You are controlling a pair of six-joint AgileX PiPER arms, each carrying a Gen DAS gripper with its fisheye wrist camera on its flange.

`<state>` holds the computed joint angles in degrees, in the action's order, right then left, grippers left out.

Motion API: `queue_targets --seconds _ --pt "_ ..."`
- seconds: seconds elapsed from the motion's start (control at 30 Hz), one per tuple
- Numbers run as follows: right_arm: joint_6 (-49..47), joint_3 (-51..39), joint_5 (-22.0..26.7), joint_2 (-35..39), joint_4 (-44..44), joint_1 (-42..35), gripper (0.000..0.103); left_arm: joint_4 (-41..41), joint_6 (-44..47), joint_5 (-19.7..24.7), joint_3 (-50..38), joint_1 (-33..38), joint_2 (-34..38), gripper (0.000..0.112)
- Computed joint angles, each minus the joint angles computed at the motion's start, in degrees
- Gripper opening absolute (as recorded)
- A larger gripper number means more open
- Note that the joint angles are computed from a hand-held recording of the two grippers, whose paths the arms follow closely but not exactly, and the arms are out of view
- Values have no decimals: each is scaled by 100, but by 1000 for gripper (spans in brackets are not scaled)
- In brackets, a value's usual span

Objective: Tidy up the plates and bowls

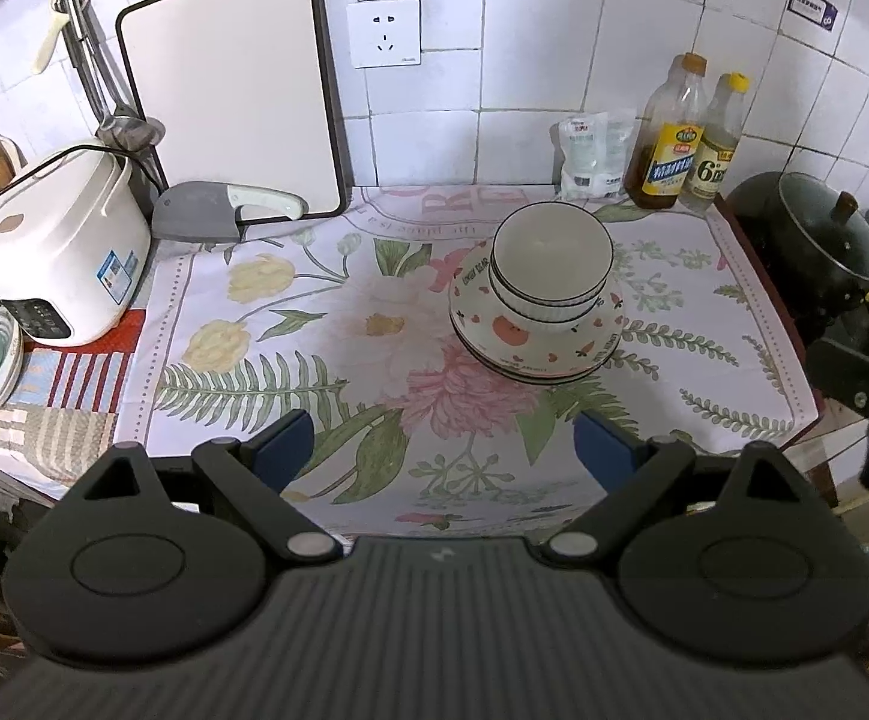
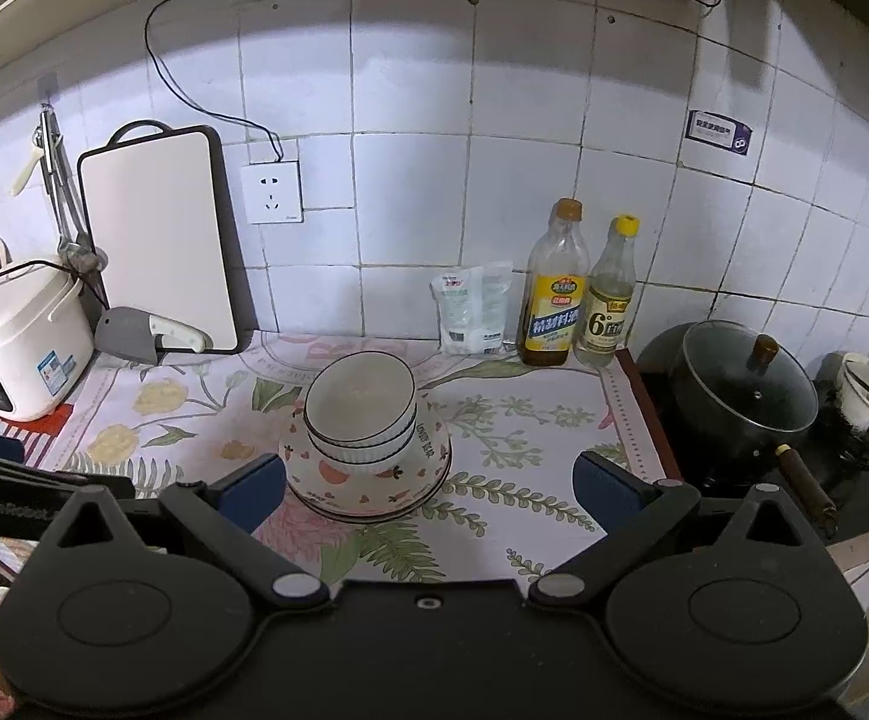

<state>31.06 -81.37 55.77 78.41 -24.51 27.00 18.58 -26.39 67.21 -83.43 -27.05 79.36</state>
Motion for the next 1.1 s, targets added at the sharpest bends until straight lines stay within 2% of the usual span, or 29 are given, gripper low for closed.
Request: queue_targets --seconds 0.33,0.67,1.1 --pt "194 178 53 -160 -150 64 103 189 -315 -278 345 -234 -325 94" --pt "305 183 172 -166 -257 175 103 673 -867 -296 571 -598 -452 94" --pt "382 381 78 -305 -247 215 103 1188 -1401 -305 869 -916 -587 94"
